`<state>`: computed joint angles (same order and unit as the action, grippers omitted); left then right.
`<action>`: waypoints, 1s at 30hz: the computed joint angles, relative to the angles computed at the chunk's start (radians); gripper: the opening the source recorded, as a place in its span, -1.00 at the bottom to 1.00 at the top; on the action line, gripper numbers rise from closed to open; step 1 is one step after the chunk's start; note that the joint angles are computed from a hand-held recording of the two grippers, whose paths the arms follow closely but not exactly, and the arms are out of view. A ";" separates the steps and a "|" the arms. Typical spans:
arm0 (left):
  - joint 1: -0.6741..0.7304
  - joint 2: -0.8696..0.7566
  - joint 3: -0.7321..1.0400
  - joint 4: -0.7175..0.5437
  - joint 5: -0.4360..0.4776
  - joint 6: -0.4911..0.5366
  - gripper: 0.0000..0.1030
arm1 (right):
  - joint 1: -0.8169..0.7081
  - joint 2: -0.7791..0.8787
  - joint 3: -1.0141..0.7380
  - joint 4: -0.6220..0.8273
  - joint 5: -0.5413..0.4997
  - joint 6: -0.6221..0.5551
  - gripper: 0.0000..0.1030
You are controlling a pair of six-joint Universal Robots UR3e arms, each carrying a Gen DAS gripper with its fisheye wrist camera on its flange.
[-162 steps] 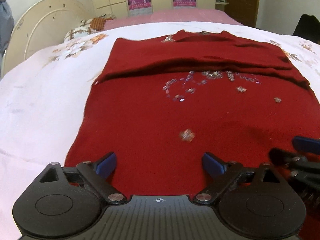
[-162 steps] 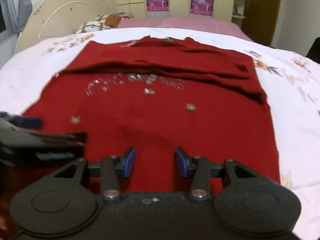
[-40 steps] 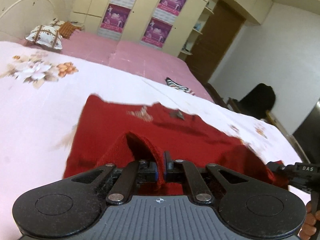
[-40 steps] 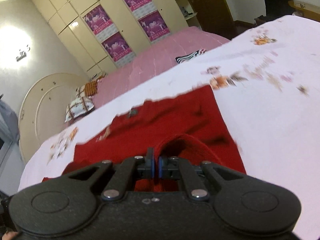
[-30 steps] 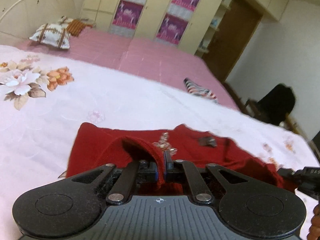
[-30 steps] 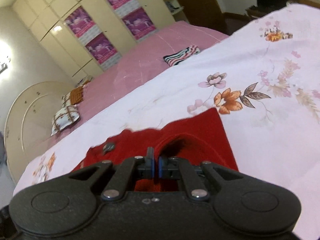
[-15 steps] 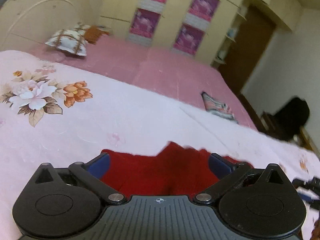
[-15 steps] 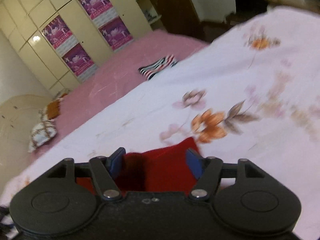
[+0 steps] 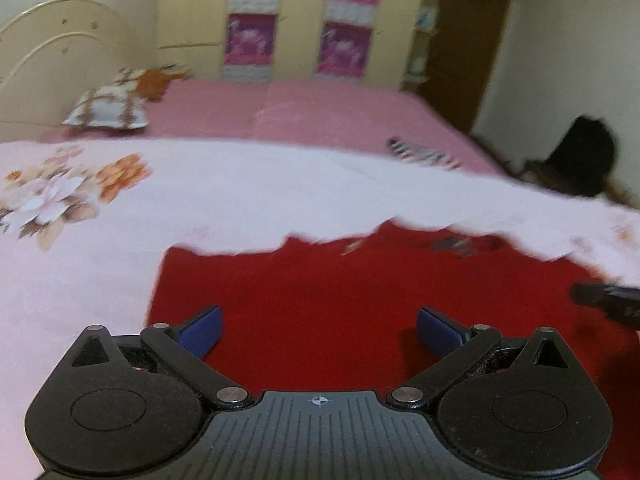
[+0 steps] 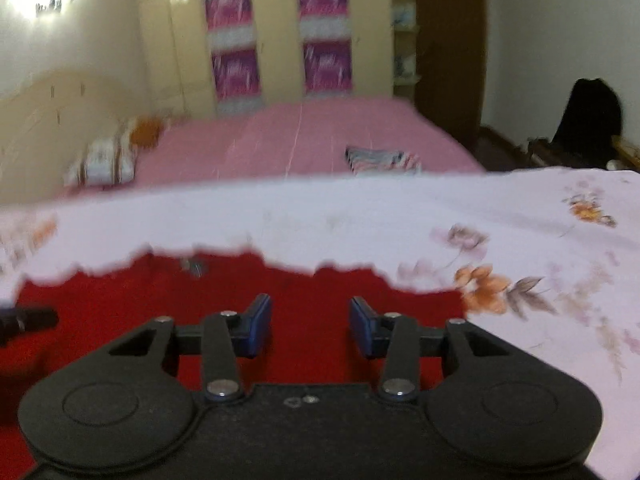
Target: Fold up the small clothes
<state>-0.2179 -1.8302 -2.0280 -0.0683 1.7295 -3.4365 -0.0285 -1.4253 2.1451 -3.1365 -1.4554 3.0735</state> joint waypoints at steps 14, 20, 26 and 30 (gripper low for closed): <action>-0.005 0.180 -0.213 0.087 0.072 -0.046 0.99 | -0.053 0.021 0.006 -0.027 -0.050 0.044 -0.17; -0.125 0.124 -0.136 0.057 0.075 -0.007 0.99 | 0.021 -0.137 0.130 0.006 0.031 0.009 -0.18; -0.123 0.133 -0.218 0.087 0.101 0.009 0.99 | 0.072 -0.037 0.161 -0.133 -0.170 -0.069 -0.18; -0.111 0.183 -0.234 0.040 0.091 0.003 0.99 | -0.123 -0.073 0.172 -0.065 -0.098 -0.032 -0.09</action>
<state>-0.3292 -1.6469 -2.2624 -0.0288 1.8202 -3.4330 -0.1519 -1.4982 2.3175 -3.2012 -1.5532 3.0417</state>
